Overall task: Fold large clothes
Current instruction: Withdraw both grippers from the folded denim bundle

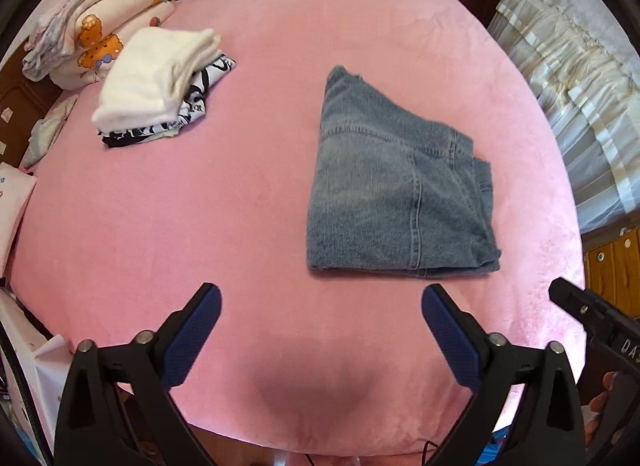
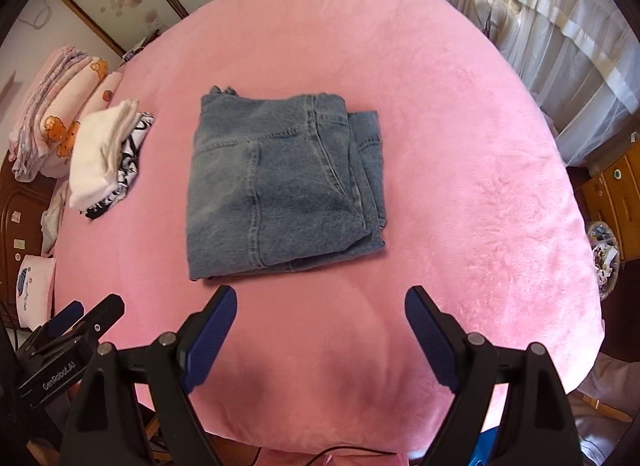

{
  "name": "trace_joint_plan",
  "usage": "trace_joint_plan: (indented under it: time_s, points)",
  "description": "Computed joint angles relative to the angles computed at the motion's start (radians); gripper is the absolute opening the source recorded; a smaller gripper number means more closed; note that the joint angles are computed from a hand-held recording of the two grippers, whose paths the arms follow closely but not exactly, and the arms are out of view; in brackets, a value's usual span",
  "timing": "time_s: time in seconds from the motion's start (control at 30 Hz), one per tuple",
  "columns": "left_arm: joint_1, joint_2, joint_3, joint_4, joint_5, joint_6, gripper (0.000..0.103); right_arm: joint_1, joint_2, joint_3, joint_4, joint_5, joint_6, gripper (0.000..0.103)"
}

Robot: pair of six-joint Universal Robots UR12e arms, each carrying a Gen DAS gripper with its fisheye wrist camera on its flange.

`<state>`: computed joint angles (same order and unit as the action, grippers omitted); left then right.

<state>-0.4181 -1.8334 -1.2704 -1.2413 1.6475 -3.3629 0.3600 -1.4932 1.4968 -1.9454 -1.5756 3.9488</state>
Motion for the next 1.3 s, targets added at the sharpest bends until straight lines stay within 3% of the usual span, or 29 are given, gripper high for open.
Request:
trace_joint_plan:
  time_s: [0.07,0.23,0.73,1.03,1.3]
  points:
    - [0.007,0.005,0.013,-0.012,-0.017,-0.014,0.103,0.006,-0.002,-0.016,0.000,-0.003,-0.004,0.098]
    - [0.009,0.000,0.037,-0.025,0.001,-0.001,0.103,0.020,0.003,-0.052,0.015,-0.048,-0.036,0.103]
    - [0.011,-0.047,0.082,-0.069,-0.053,0.019,0.103,0.012,0.020,-0.074,0.055,-0.066,-0.051,0.103]
    - [0.026,-0.099,0.113,-0.114,-0.150,0.010,0.103,-0.017,0.029,-0.049,0.031,0.004,-0.073,0.103]
    - [0.052,-0.136,0.092,-0.076,-0.223,-0.031,0.102,-0.069,0.023,0.038,-0.039,0.109,-0.006,0.103]
